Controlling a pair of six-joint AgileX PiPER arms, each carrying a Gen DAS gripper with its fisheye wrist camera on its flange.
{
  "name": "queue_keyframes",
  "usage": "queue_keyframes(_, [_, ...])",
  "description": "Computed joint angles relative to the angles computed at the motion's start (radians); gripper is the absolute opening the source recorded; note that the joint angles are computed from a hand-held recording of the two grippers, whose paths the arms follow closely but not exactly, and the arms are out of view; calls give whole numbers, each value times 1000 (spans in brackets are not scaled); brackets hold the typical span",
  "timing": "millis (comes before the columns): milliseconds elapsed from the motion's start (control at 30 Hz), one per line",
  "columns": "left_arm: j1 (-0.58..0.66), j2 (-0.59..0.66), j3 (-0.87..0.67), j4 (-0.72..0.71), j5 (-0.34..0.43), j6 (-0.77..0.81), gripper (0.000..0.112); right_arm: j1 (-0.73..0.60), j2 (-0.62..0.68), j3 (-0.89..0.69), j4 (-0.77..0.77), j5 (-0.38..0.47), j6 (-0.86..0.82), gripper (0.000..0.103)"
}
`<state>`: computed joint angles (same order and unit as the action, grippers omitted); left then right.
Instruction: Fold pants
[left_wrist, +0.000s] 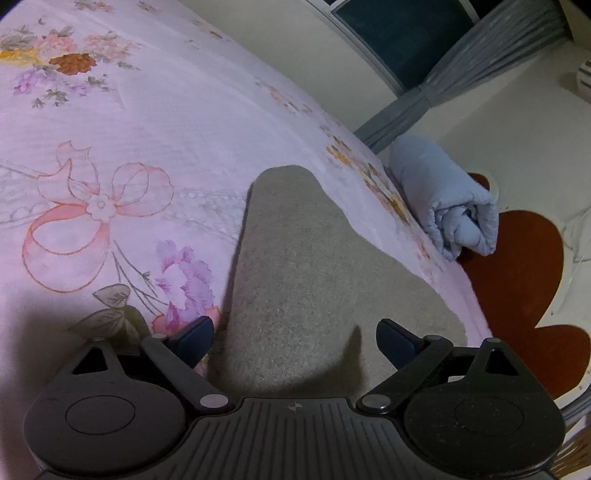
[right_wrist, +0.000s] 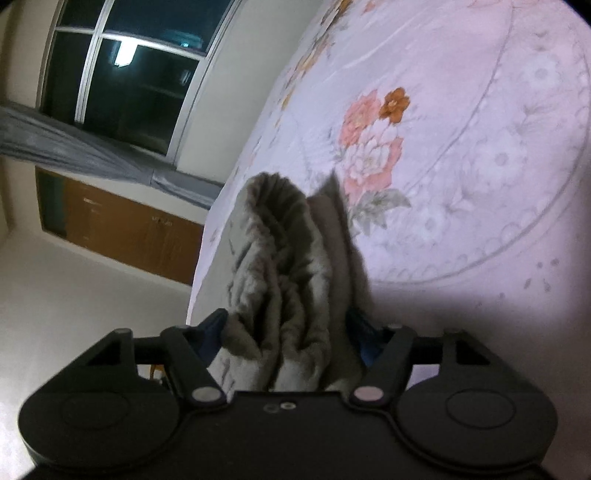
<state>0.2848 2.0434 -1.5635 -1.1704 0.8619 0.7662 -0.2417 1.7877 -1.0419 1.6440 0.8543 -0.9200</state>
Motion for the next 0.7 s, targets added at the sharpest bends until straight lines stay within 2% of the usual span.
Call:
queue_keyframes(33, [-11,-4,2,10,-15,-3,95,13,12,-22,-9,-5,9,75])
queue_keyframes(67, [-19,-6,3,14,-24,-6,95,25,25,-46,-19,-3,8,84])
queue_keyframes(100, [-25,-7,3,17,-29,-11,92,40,36,-76,-42,-11,20,87])
queue_keyframes(133, [-30,-5,-3,25,-27,-21,86,55,45,-109,-85,-27,48,87])
queue_keyframes(167, [-33,-2,-13,43,-24,-41,74,66,53,-137,-128,-39,78,86])
queue_keyframes(267, [-32,10,-32,62,-18,-72,67,81,61,-191,-230,-49,131,77])
queue_keyframes(300, [-30,15,-38,62,-9,-70,59,81,67,-202,-250,-45,146,69])
queue_keyframes(333, [-30,21,-45,64,0,-68,54,80,71,-216,-278,-38,170,66])
queue_keyframes(400, [-24,28,-48,45,15,-45,29,69,77,-225,-261,6,142,49])
queue_keyframes(433, [-16,26,-40,15,21,-21,23,68,70,-224,-255,12,123,46])
queue_keyframes(500, [-5,14,-22,-36,27,30,22,66,42,-220,-256,6,102,40])
queue_keyframes(567, [-7,-5,-18,-50,24,61,22,70,19,-235,-251,8,86,38])
queue_keyframes(700, [-2,-4,-90,-92,35,65,21,83,23,-388,-315,43,139,37])
